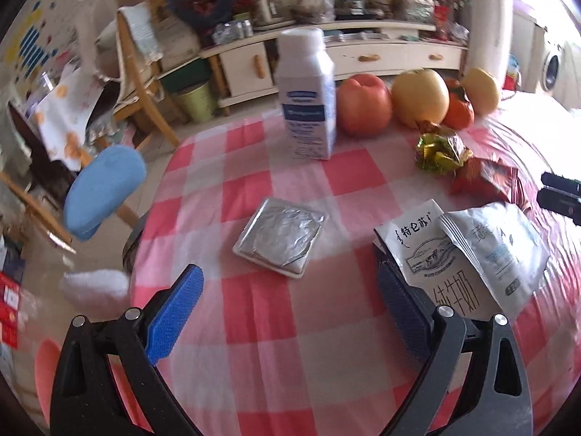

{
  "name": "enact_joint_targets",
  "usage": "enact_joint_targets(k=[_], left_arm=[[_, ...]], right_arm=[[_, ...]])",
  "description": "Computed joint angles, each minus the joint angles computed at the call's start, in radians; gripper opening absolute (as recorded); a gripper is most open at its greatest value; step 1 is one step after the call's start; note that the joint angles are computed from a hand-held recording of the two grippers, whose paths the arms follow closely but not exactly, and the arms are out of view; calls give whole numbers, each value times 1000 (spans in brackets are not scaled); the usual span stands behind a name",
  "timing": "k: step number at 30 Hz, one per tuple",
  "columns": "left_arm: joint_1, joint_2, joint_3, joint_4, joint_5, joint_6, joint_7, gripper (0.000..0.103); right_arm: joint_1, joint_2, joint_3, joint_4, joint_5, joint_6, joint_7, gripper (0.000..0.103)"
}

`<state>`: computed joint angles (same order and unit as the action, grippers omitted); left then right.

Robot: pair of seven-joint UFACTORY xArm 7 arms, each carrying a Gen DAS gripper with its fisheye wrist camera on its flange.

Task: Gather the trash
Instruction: 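Close the left tool on the foil tray while the right tool lowers onto a red candy packet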

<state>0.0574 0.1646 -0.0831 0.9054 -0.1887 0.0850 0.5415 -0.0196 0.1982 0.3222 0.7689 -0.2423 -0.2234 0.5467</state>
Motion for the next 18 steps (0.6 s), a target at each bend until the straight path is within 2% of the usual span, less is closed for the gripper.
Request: enact_joint_targets(k=[2, 6, 11, 12, 13, 16, 18], left_arm=[[7, 17, -12, 14, -11, 0, 17, 96], [-3, 54, 4, 47, 21, 12, -3, 96], [-12, 98, 32, 92, 69, 22, -52, 96], [-4, 105, 24, 99, 67, 24, -53, 96], [8, 110, 12, 105, 60, 28, -49, 96], [5, 125, 13, 121, 72, 34, -59, 96], [0, 138, 15, 132, 85, 38, -64, 96]], right_arm=[[-18, 11, 15, 11, -12, 3, 1, 99], [-101, 38, 91, 36, -53, 12, 13, 99], [-66, 61, 76, 66, -32, 37, -34, 99], [-44, 64, 60, 72, -19, 43, -50, 99], [9, 65, 15, 80, 0, 53, -73, 99], [231, 61, -189, 97, 59, 67, -130, 99], [332, 58, -279, 102, 88, 57, -166, 99]])
